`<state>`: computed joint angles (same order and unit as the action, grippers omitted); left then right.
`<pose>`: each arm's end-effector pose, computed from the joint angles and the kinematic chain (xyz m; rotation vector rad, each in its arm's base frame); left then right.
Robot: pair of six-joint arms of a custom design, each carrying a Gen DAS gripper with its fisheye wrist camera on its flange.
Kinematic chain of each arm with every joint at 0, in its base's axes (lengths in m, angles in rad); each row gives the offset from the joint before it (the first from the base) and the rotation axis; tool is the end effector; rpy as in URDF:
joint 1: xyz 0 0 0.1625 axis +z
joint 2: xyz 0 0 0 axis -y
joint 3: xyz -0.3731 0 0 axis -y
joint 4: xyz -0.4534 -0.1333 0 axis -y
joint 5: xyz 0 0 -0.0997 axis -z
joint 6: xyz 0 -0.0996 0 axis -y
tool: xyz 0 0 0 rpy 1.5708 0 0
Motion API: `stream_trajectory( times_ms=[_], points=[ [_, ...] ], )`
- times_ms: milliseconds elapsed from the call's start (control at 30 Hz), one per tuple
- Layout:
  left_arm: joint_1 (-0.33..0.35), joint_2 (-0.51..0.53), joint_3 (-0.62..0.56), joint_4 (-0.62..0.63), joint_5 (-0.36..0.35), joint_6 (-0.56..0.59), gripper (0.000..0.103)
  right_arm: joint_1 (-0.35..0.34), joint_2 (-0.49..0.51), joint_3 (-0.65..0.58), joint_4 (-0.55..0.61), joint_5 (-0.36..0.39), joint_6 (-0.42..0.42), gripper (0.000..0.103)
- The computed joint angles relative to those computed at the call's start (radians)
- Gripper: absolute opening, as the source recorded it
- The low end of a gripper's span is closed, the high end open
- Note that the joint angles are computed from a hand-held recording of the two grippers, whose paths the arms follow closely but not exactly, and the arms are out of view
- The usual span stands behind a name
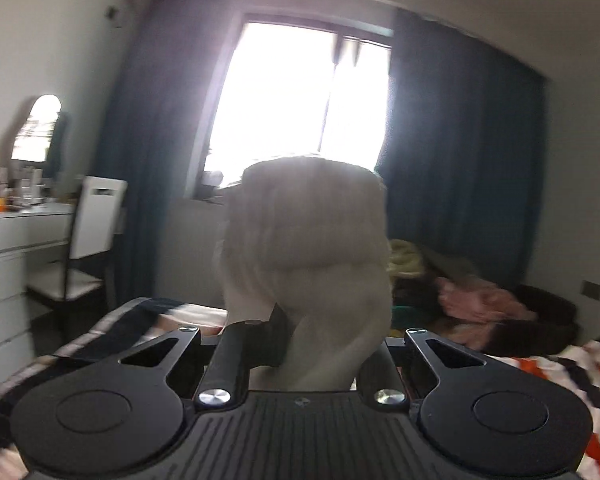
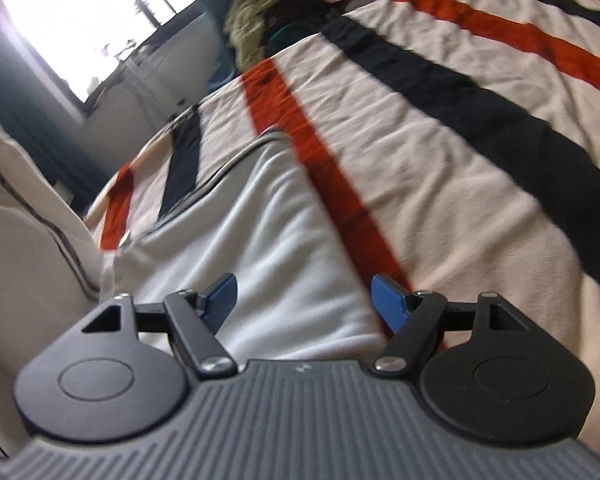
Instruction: Fold clothes
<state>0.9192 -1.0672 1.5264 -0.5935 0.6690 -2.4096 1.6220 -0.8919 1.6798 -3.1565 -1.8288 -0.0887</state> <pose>-0.2328 -0.6538 0.1978 0.3300 1.7544 -1.7549 0.1432 -0.6862 0.1356 0.0409 -2.6652 1.1152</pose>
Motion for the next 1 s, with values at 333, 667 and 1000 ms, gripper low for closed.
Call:
stream_trajectory(
  times_ms=[333, 667, 1000],
  points=[
    [0.010, 0.418, -0.263, 0.394, -0.040, -0.278, 0.016, -0.059, -0.050, 0.033, -0.087, 0.022, 0.201, 0.078],
    [0.047, 0.393, -0.280, 0.673, -0.042, -0.376, 0.090, -0.087, -0.063, 0.043, -0.071, 0.200, 0.194, 0.078],
    [0.025, 0.144, -0.070, 0.831, 0.036, -0.468, 0.098, -0.100, -0.075, 0.061, -0.006, 0.389, 0.190, 0.078]
  ],
)
